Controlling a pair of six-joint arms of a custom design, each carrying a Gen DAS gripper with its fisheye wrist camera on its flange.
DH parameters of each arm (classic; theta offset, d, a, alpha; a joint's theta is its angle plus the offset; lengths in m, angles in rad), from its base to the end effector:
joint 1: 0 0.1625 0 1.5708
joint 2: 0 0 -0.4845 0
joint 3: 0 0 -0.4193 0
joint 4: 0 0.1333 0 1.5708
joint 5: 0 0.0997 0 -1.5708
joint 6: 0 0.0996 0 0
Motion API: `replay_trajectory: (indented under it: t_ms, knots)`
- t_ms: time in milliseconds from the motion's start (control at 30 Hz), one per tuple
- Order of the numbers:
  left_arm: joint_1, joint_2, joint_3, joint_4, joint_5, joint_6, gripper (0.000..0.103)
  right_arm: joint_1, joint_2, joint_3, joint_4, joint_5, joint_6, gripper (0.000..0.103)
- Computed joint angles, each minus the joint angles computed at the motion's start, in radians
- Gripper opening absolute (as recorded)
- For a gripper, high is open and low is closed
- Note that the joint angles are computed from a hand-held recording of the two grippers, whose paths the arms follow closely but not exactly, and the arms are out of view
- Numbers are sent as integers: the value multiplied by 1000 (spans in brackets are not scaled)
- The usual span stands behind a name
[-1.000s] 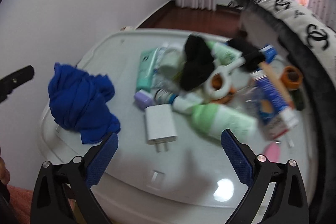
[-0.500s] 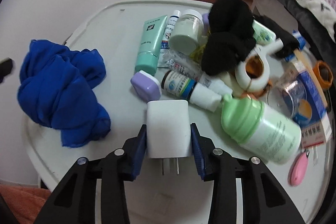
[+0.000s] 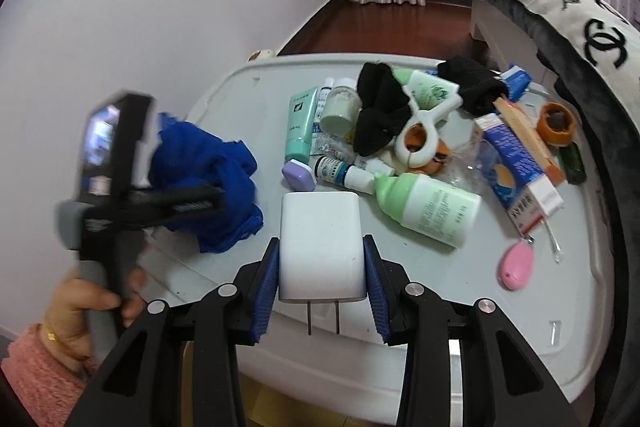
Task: Collect trash
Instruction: 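Grasp the blue cloth with the left tool while the right tool grasps the white charger, then drop the blue cloth and white charger into the cardboard box with both tools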
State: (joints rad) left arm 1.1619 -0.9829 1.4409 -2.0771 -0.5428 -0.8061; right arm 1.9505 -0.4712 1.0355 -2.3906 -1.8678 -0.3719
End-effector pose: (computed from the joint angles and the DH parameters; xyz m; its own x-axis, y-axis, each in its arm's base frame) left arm -0.0964 -0.7722 0.3337 -0.6261 -0.5454 -0.5573 -0.0789 0.7553 -0.6506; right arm 0.4327 -0.8034 0.0912 -0.7226 -0.5927 0.3556 -0.6668 0.7334 -0.1326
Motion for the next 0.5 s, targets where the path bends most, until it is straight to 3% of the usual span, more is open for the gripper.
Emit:
replay_trajectory:
  t_ms: [33, 67, 100, 267, 433, 500]
  knots:
    - [-7, 3, 3, 0, 26, 12, 74, 3, 1, -3, -4, -1, 6, 40]
    - [-15, 7, 8, -27, 34, 52, 37, 3, -5, 4, -12, -2, 7, 40]
    - [-23, 7, 8, -27, 37, 56, 33, 3, -13, 12, -23, -6, 7, 40]
    - [-67, -29, 58, -15, 45, 4, 28, 3, -34, 50, -70, 3, 8, 40]
    - [-173, -124, 190, 2, 43, -29, 28, -1, -110, 153, -93, 44, 15, 40]
    - [-208, -151, 233, 66, 40, -88, 29, -3, -147, 206, -89, 50, 22, 40]
